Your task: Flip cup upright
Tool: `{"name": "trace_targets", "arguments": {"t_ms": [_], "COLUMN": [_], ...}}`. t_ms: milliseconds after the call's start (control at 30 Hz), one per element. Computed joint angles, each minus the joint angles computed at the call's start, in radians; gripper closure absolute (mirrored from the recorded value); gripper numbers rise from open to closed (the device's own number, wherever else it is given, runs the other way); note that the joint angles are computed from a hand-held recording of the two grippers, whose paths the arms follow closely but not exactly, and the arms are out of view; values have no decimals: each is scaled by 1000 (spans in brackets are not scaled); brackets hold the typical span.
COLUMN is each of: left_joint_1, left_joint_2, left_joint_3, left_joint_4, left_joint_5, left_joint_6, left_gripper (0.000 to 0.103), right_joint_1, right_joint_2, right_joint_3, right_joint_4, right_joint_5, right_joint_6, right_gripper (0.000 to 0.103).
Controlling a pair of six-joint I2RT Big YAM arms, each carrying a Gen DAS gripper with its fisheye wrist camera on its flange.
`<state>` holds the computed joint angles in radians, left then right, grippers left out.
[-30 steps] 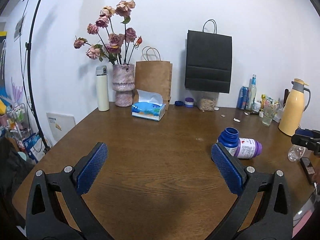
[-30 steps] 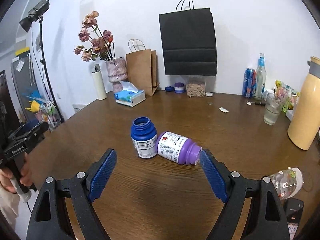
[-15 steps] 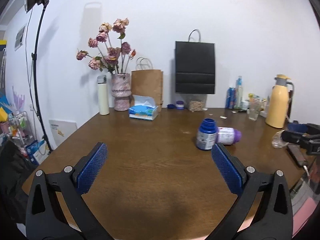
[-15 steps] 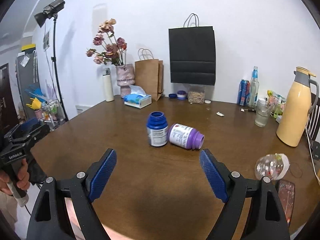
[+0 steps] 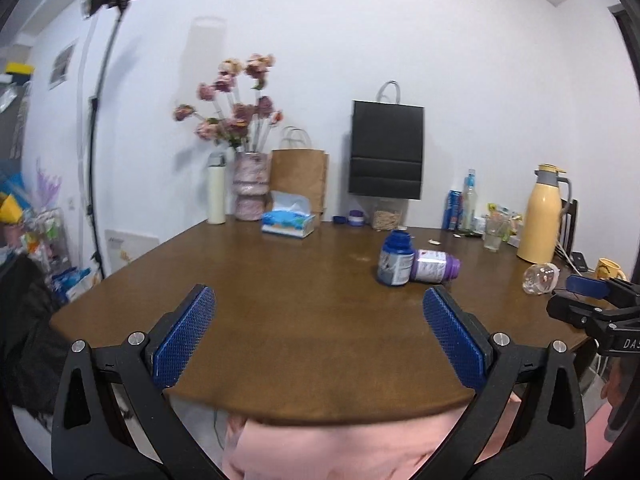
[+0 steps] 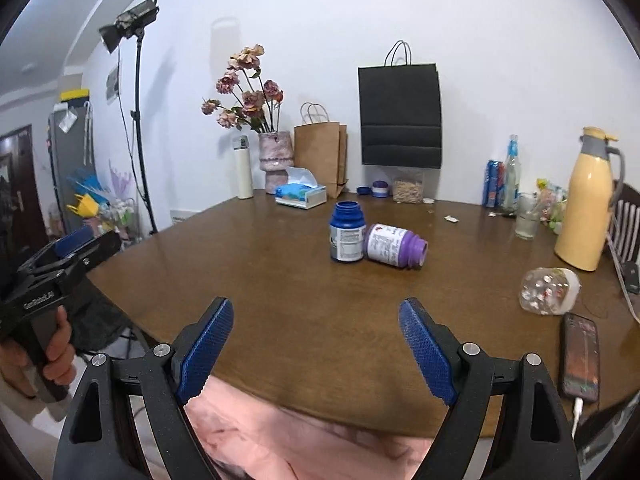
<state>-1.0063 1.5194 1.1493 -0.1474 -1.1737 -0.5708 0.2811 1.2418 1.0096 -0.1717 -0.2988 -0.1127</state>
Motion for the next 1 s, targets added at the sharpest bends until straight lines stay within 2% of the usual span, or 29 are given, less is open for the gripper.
{"name": "trace_targets", "arguments": {"t_ms": [133, 300, 433, 633, 1000], "left_joint_1": [-53, -94, -87, -91, -98], "left_joint_2": [7, -2, -2, 6, 4], "left_joint_3": [-24, -58, -53, -50, -58], "left_joint_4": [-29, -6, -25, 6, 43], "left_joint_5": [-52, -102, -76, -65, -78], "left_joint_6": [-18, -55, -79, -21, 25], "left_gripper": [0, 0, 0, 0, 0], "right_joint_1": [16, 8, 8, 7, 20], "right_joint_2": [-57, -153, -173, -164, -166], "right_joint_3": [-92, -228, -255, -244, -247], "right_joint_4": [79, 191, 184, 175, 191], "right_joint_5": [31, 25, 40, 39, 36], "right_joint_6": [25, 70, 90, 106, 87], "right_gripper": [14, 14, 14, 14, 14]}}
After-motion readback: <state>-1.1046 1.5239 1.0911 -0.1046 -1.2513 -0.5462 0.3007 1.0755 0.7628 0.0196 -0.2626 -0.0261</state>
